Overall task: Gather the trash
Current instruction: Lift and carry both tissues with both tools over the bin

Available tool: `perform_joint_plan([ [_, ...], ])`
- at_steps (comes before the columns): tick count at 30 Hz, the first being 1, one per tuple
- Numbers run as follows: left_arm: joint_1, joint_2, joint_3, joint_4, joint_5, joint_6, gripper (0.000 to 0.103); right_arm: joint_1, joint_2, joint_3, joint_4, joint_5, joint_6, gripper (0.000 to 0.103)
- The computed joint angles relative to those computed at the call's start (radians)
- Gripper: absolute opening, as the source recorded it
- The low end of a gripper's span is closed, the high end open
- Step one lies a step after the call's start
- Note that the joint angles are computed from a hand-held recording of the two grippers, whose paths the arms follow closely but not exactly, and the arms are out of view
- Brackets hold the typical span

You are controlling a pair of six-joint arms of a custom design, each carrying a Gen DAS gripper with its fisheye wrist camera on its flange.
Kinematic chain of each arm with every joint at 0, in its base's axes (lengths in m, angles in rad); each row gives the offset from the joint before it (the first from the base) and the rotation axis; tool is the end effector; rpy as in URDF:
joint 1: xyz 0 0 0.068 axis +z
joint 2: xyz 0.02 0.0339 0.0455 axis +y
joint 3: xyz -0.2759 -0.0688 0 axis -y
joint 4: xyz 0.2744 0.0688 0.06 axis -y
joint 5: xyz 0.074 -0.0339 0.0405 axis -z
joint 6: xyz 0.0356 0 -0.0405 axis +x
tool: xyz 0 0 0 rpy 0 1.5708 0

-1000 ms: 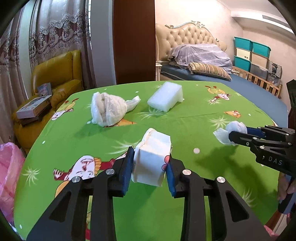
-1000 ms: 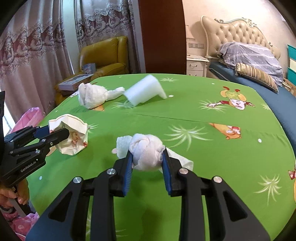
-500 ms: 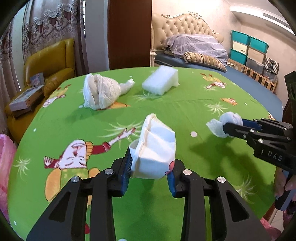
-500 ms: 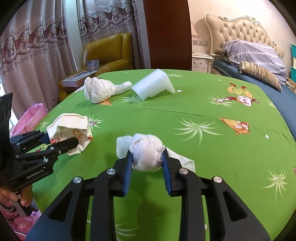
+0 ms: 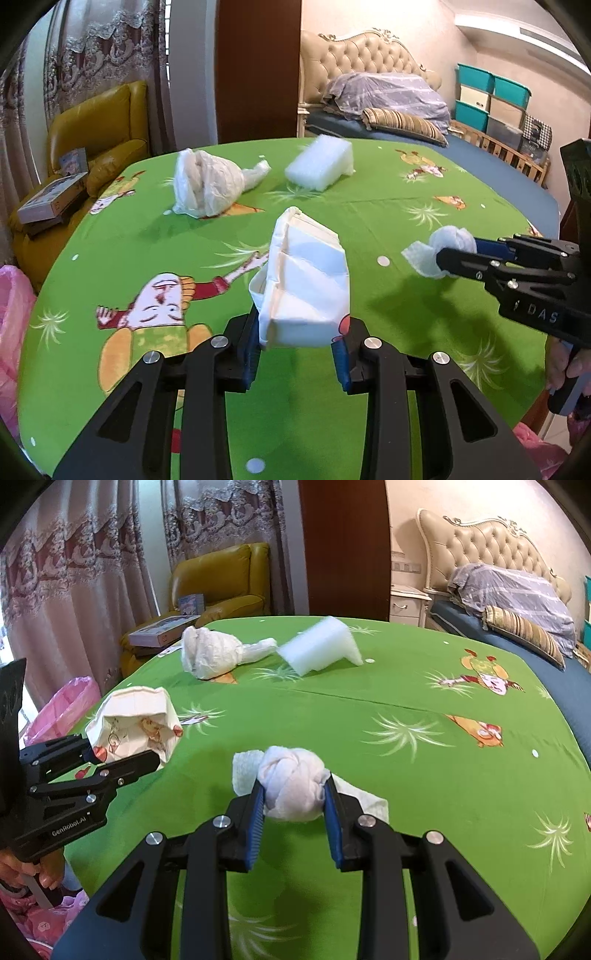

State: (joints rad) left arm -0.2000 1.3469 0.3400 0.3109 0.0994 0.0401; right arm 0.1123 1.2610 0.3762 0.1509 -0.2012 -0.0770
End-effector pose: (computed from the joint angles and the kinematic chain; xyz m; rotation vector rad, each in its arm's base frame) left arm 0.2346 -0.0512 0.1125 0.3242 2.2470 -0.1973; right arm 0.2347 0.0336 0.1290 -0.3197 2.2770 0.2499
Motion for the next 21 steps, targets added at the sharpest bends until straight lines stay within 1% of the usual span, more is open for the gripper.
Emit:
perform_joint_plan([
  [6,0.074,-0.091,-0.040,-0.028,0.033,0.019,0.031,0.109,-0.006,0.010,-0.007,0.058,0.021,0.028],
  [13,0.212,-0.201,-0.095,-0.057,0.099,0.062,0.031,0.261,0.024,0.032,0.008,0.136,0.040,0.028],
  [17,0.333,-0.285,-0.131,-0.085,0.156,0.109,0.031,0.345,0.049,0.061,0.016,0.179,0.042,0.028],
  [21,0.516,-0.352,-0.144,-0.136,0.256,0.171,0.031,0.433,0.111,0.126,0.021,0.200,0.037,0.028],
])
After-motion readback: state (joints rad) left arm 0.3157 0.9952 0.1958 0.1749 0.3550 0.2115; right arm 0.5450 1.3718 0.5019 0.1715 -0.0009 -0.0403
